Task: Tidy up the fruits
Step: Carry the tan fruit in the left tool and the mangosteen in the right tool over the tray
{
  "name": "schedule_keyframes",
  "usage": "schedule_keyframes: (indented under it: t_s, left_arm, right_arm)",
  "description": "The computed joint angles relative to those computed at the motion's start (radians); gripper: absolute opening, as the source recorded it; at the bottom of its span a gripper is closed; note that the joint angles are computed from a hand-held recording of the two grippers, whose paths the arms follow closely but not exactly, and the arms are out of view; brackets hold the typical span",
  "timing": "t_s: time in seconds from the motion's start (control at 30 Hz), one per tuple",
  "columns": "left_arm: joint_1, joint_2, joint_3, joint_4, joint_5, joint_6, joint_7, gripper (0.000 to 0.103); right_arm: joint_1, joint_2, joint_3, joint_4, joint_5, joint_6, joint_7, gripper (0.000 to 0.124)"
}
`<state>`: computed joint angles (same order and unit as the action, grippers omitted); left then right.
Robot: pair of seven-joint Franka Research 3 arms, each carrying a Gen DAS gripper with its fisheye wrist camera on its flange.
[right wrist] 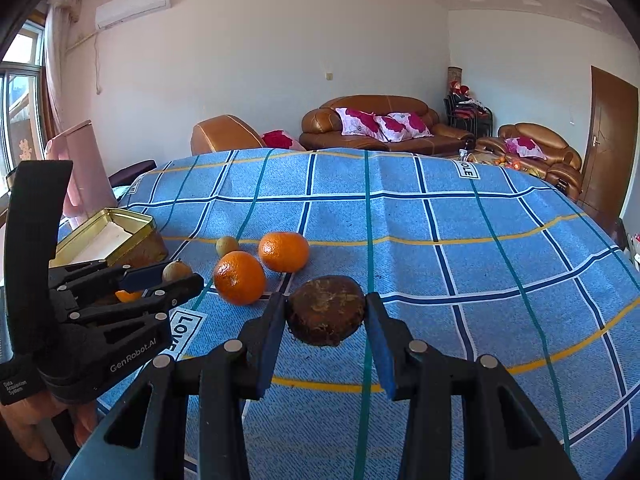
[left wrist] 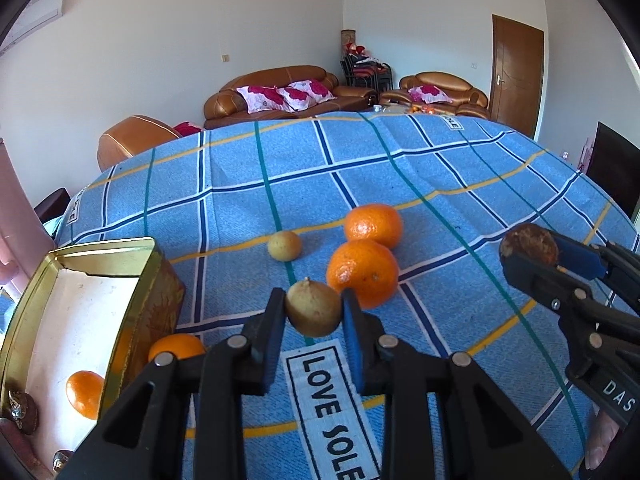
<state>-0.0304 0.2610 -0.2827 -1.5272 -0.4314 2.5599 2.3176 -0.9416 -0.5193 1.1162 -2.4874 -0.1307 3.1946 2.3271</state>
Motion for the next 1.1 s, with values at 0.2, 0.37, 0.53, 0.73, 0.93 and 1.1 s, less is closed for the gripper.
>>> schedule_keyframes:
  t_s: [0.2,0.37,0.53,0.73,0.93,1.1]
  left_arm:
    - [0.015,-0.014,-0.01,-0.02,-0.057,0.024,0.034,0.029]
    - [0.02,-0.034,-0.013,-0.049,-0.11,0.058,0.074,0.029]
    - [0.022,-0.052,-0.015,-0.073,-0.168,0.087,0.118,0.029]
    - [0.02,-0.076,-0.012,-0.103,-0.246,0.12,0.192,0.029]
    - [0.013,-0.095,-0.004,-0.126,-0.315,0.147,0.249,0.029]
    - [0.008,-0.109,0.0,-0.141,-0.373,0.164,0.299,0.029]
  right_arm:
    - [0.001,-0.018,0.001,-0.013,0.01,0.025,-0.004,0.042]
    - [0.0,-0.039,0.008,-0.028,0.041,0.06,-0.023,0.042]
    - [-0.002,-0.061,0.019,-0.043,0.085,0.09,-0.05,0.042]
    - [0.001,-0.083,0.029,-0.059,0.139,0.126,-0.091,0.042]
    - [-0.002,-0.102,0.044,-0.066,0.183,0.15,-0.123,0.042]
    - [-0.002,-0.114,0.054,-0.075,0.217,0.174,-0.149,0.042]
